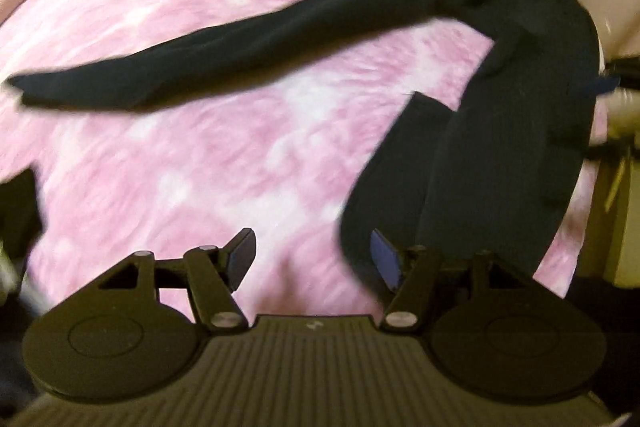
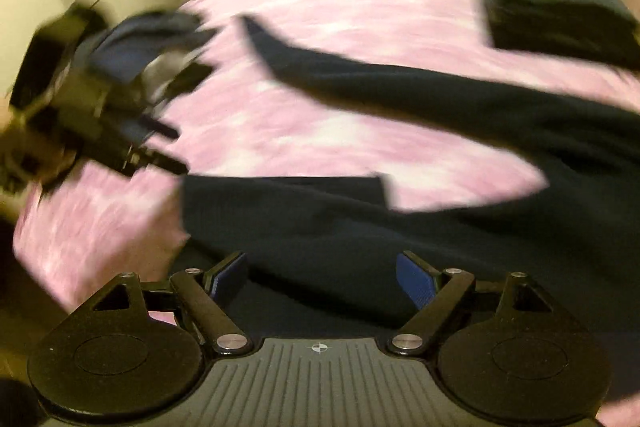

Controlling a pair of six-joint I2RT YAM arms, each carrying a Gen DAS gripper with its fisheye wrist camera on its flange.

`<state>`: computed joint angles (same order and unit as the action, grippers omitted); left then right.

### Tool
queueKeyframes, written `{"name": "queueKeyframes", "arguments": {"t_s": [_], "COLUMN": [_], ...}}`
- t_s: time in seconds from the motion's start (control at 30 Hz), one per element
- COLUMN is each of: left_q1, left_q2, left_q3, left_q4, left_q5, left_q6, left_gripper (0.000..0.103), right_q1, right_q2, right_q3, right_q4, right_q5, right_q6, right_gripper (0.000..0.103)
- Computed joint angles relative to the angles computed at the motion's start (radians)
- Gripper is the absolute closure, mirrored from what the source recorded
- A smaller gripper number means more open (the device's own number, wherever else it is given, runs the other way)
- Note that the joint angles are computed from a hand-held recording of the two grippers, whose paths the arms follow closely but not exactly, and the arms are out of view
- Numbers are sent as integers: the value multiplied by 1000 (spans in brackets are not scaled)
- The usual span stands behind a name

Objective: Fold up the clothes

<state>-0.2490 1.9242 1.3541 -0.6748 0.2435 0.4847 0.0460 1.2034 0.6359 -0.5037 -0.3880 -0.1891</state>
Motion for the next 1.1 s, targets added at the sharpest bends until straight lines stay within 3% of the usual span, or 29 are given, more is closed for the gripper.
{"name": "queueKeyframes", "arguments": {"t_s": [0.2,0.3,0.33,0.37,0.4,0.43,0.47,0.6,0.7,0.9,1.1], "left_q1": [190,257,272,284,285,282,275,206,104,-159,-366], "left_q2": [-171,-222,-235,-247,-261,-275,-287,-317,-318,-214,-41], "left_q3": [-173,-245,-267,-288,-311,-334,-353,-391,-391,-315,-161], "left_q4": [-4,-7,-6,-5,0,7,13,41,103,301,395], "left_q5": [53,75,81,86,87,86,89,118,130,90,53], "left_q6": [111,159,170,178,182,183,184,134,55,-79,-92], "left_gripper": [43,42,42,42,42,42,42,39,39,35,35], "right_q1": [481,616,640,653,636,584,526,223,-75,-426,-530], "right_q2": [194,363,393,414,410,381,341,161,120,308,472], "right_q3": [79,123,126,120,115,113,116,171,233,358,482], "right_q4": [134,196,203,213,212,194,166,13,-81,-133,-187], "right_q5": [244,351,395,433,435,395,356,189,80,-66,-140], "right_q6": [203,199,162,119,101,110,130,251,285,272,244], "right_gripper": [19,19,28,57,68,88,92,95,95,94,94]}}
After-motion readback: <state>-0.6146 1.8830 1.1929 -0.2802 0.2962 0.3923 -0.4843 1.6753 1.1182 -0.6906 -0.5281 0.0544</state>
